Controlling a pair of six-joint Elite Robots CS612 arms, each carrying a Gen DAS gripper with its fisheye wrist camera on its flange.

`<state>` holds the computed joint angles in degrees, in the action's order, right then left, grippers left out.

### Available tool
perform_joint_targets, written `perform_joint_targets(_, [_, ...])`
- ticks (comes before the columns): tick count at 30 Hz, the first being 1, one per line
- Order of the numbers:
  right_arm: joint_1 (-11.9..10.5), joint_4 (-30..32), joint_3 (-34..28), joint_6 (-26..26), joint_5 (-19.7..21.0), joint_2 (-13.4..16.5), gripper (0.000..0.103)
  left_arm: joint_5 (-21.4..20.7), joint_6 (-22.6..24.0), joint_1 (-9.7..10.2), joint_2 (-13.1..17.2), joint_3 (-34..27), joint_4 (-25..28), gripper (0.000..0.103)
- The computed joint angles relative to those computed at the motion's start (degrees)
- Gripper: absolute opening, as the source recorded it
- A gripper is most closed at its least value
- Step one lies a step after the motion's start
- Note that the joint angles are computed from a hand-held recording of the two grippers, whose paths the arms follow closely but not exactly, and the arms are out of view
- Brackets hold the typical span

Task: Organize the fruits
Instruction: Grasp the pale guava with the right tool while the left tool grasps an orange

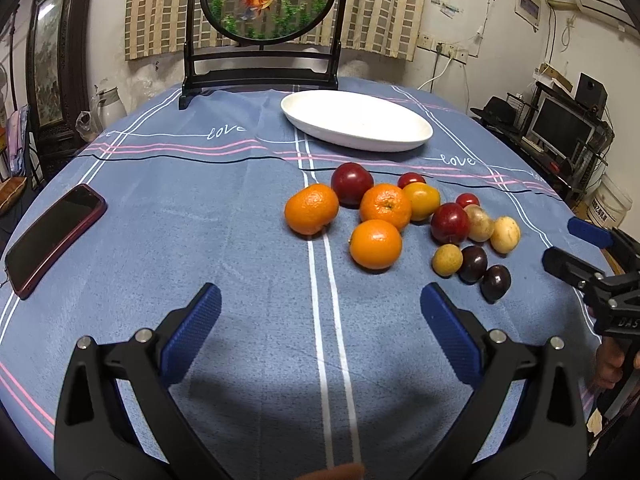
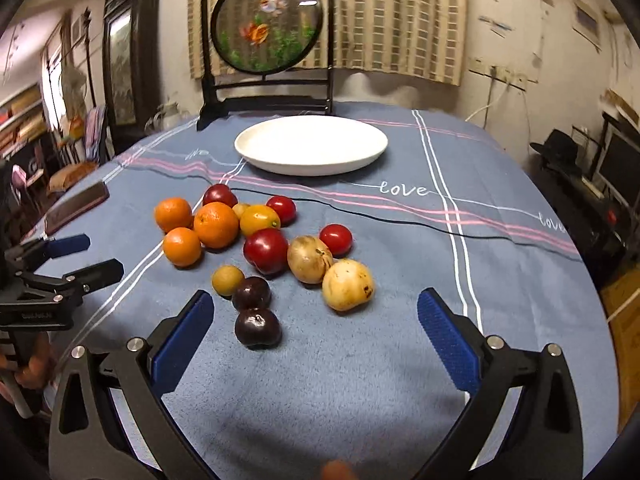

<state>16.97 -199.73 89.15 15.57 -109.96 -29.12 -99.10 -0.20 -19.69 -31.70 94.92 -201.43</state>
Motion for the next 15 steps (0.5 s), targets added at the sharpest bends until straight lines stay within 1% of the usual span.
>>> perform_joint_targets(4, [-0.71,3.98,-0.50,-1.21,3.13,-0.52,0.102,-0.65,0.89,-0.01,-0.06,0.09,-0.11,0.101])
perform_joint_targets(6, [-0.76,5.45,-0.94,-1.73,2.75,-0.52,0.102,-0.43,1.71,-0.16,-0.03,0.30,-0.90,0.101])
perform_joint_targets(7, [-0.71,5.96,-1.25,-1.91,2.41,-0.42,0.099,-0.05,1.82,-0.22,0.02,0.35,-1.35,0.101])
perform_joint_targets(9, [-0.79,7.08,-1.68,-2.14,2.13,-0.34,0.092,0.38,1.80,-0.30,0.06,0.43,-1.92,0.101])
perform_joint_targets(11, [-1.00,9.36,-2.27,-2.04,2.11,-0.35,0.080,-0.21,1.42,-0.13,0.08,0.25,-1.49,0.101])
perform_joint_targets(15, [-1.37,12.81,-3.49,-1.89,1.67,-0.04,0.073,-1.55,0.05,0.31,0.11,-0.39,0.30,0.101])
